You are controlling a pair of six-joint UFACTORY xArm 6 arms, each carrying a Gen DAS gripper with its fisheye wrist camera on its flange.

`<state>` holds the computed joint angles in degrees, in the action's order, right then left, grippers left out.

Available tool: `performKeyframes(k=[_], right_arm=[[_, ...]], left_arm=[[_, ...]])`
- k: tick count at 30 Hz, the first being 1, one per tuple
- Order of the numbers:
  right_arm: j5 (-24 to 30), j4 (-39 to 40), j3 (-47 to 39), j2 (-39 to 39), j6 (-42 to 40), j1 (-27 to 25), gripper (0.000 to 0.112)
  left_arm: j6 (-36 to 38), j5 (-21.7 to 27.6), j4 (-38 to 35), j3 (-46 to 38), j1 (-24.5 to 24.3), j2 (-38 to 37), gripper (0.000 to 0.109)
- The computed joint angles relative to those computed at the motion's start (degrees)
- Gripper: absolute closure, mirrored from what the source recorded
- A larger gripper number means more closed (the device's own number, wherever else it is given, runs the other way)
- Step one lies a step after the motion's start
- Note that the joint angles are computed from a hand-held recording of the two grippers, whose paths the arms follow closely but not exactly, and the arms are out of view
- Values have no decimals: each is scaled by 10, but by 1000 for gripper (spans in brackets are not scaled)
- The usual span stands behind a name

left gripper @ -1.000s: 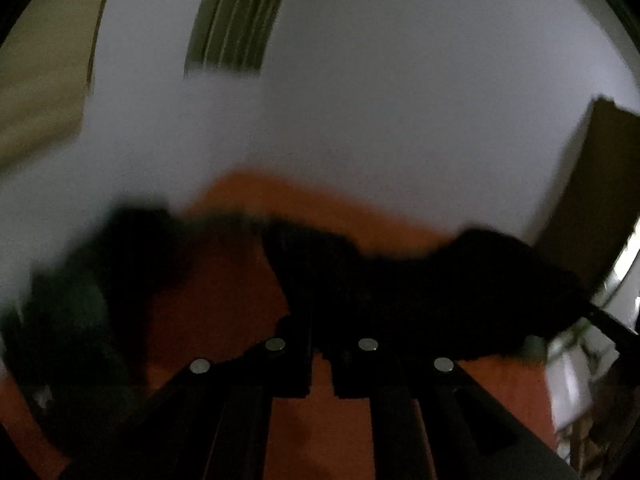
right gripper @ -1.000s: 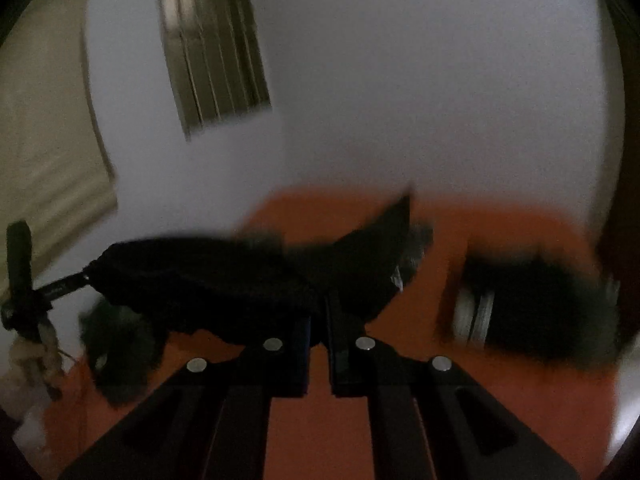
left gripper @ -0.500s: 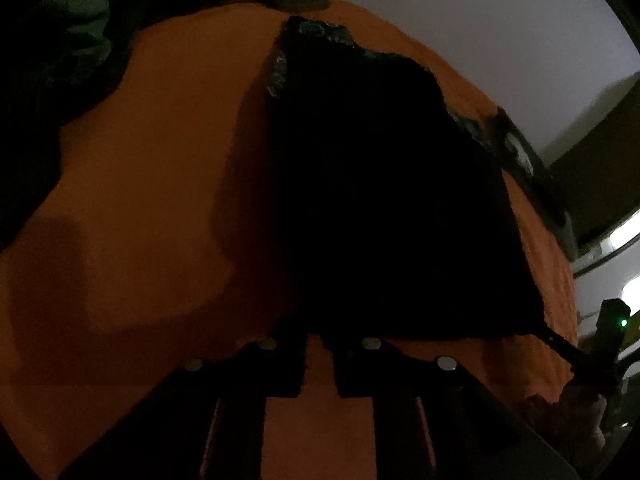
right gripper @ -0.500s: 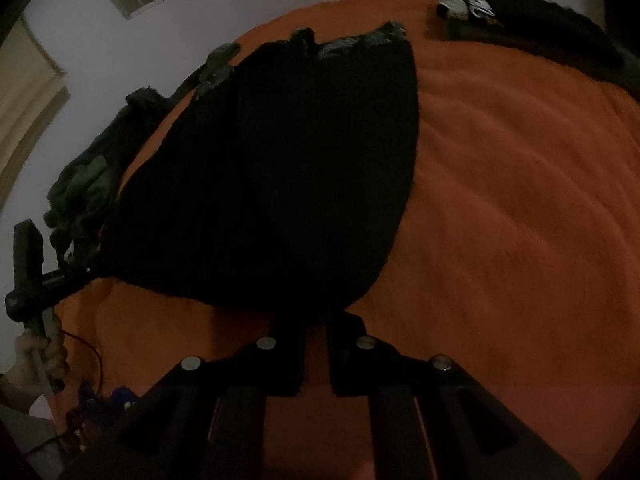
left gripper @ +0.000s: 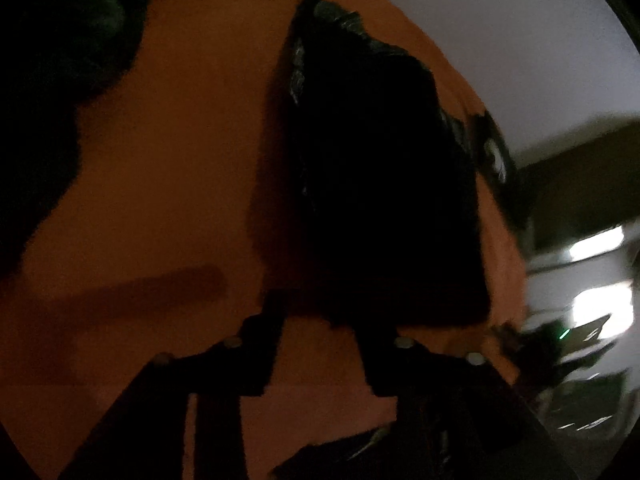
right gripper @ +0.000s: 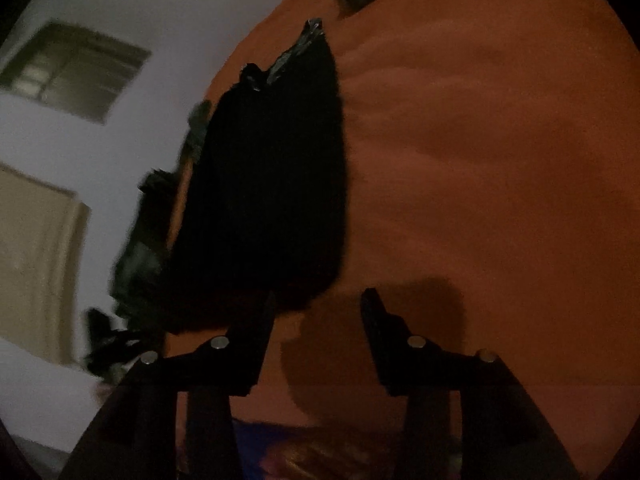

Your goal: Fold clothes

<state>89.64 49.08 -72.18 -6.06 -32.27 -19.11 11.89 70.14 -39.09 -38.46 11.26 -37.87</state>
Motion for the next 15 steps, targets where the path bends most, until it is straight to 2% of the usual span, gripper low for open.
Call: performKeyframes(k=[2, 3, 5, 6, 7, 8, 10, 11, 12, 14, 15], right_arm=[[24, 13, -11, 14, 21, -5, 53], [30, 19, -17, 21, 39, 0, 49], [23, 7, -25, 35, 70, 23, 48], [22, 9, -24, 40, 70, 32, 49], [20, 11, -23, 44, 68, 40, 75], [18, 13, -22, 49, 67, 50, 98], [-26, 6, -2, 24, 77, 60, 101], [-24, 19, 9, 9, 87, 50, 102], [-18, 32, 23, -14, 102, 34, 102], [-1, 34, 47, -58, 114, 6, 102], [22, 10, 51, -73, 103, 2, 102]], left_arm=[[-30, -42, -24, -22, -32, 77, 67], [-40, -55, -29, -23, -42, 96, 67], [-58, -96, -37, -11, -66, 114, 67], [-62, -123, -47, -2, -81, 116, 70], [-66, -152, -44, 9, -95, 107, 84], [-75, -174, -30, 20, -107, 91, 106], [-107, -218, -5, 59, -119, 28, 106], [-120, -223, -15, 89, -112, -22, 106], [-136, -221, -21, 116, -103, -74, 106], [-170, -193, 24, 154, -98, -147, 106], [-189, -174, 52, 170, -97, -183, 106]])
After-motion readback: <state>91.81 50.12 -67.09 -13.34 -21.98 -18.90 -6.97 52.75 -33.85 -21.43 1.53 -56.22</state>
